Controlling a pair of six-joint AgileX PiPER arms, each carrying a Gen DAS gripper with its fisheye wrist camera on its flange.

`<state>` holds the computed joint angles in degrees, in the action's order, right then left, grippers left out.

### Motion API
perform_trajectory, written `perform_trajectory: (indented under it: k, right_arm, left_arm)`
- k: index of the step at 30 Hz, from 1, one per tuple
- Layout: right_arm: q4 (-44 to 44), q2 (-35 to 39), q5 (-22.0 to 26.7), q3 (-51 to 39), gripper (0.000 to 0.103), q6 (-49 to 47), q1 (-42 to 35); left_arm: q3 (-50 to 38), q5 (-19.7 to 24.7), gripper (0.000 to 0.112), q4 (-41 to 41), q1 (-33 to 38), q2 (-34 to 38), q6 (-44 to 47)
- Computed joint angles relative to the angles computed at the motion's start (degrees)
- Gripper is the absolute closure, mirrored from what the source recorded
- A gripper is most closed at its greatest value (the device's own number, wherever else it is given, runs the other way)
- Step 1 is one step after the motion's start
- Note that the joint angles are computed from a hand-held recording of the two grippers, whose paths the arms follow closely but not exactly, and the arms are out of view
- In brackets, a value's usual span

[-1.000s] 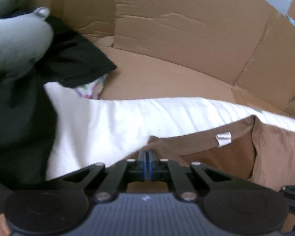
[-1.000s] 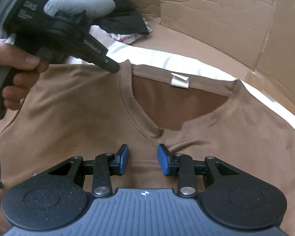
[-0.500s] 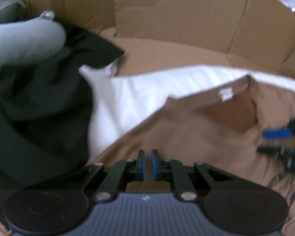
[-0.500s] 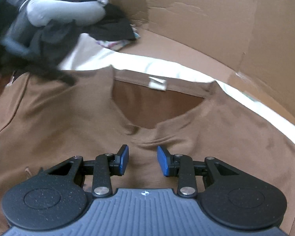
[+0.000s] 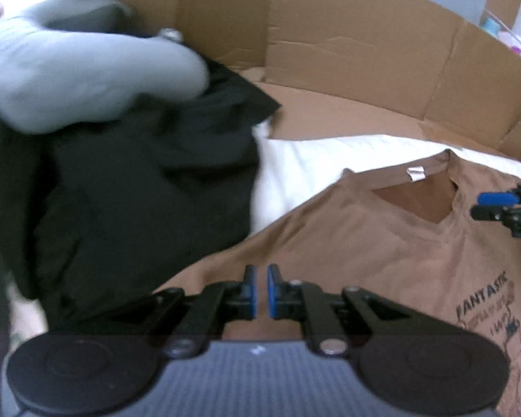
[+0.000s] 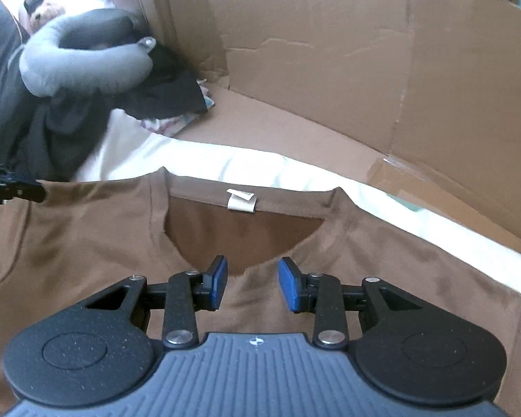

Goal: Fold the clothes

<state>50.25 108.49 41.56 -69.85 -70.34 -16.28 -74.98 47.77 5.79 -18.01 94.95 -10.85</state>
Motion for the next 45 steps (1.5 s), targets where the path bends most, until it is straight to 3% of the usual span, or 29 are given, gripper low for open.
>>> perform_trajectory:
  k: [7, 15, 23, 25, 28, 30, 33, 37, 43, 45]
  right_arm:
    - [-3.6, -3.1, 5.0, 1.5, 0.063, 7.3, -4.1]
    - [-2.3, -12.2, 10.3, 10.5, 0.063, 2.8, -11.7]
    - [-4.3, -15.9, 12.3, 15.2, 0.063, 1.9, -14.4]
    - [-4.5, -17.2, 13.4, 16.5, 0.063, 2.2, -15.3]
    - [-5.0, -18.8, 14.3, 18.2, 0.063, 2.4, -16.6]
    - [-5.3, -19.8, 14.8, 19.4, 0.063, 2.7, -17.5]
    - [-6.2, -21.1, 15.4, 21.1, 0.063, 2.7, -18.5]
    - [-7.1, -22.8, 16.0, 23.1, 0.063, 2.1, -19.8]
    - [-8.4, -23.9, 16.1, 25.0, 0.063, 1.3, -22.2]
    - [-8.8, -24.2, 16.0, 25.6, 0.063, 0.9, -22.8]
  left_arm:
    - [7.1, 6.7, 0.103, 3.6, 5.3, -11.5, -6.7]
    - [21.5, 12.1, 0.103, 10.8, 4.5, -27.8, -22.1]
    - [32.5, 2.9, 0.102, 4.0, 9.3, -34.0, -20.0]
    - [34.5, 2.2, 0.099, 3.2, 7.6, -36.0, -22.2]
    - [36.5, 3.2, 0.089, 7.6, 0.2, -37.6, -32.3]
    - [38.3, 3.1, 0.072, 9.3, -1.7, -39.2, -35.4]
    - [40.8, 2.7, 0.079, 11.6, -3.4, -41.3, -38.5]
    - [42.0, 2.3, 0.081, 12.6, -1.9, -43.6, -38.0]
    - [43.3, 3.7, 0.084, 2.4, 5.3, -48.7, -26.6]
    - [43.8, 4.4, 0.079, -1.6, 7.9, -50.2, -23.0]
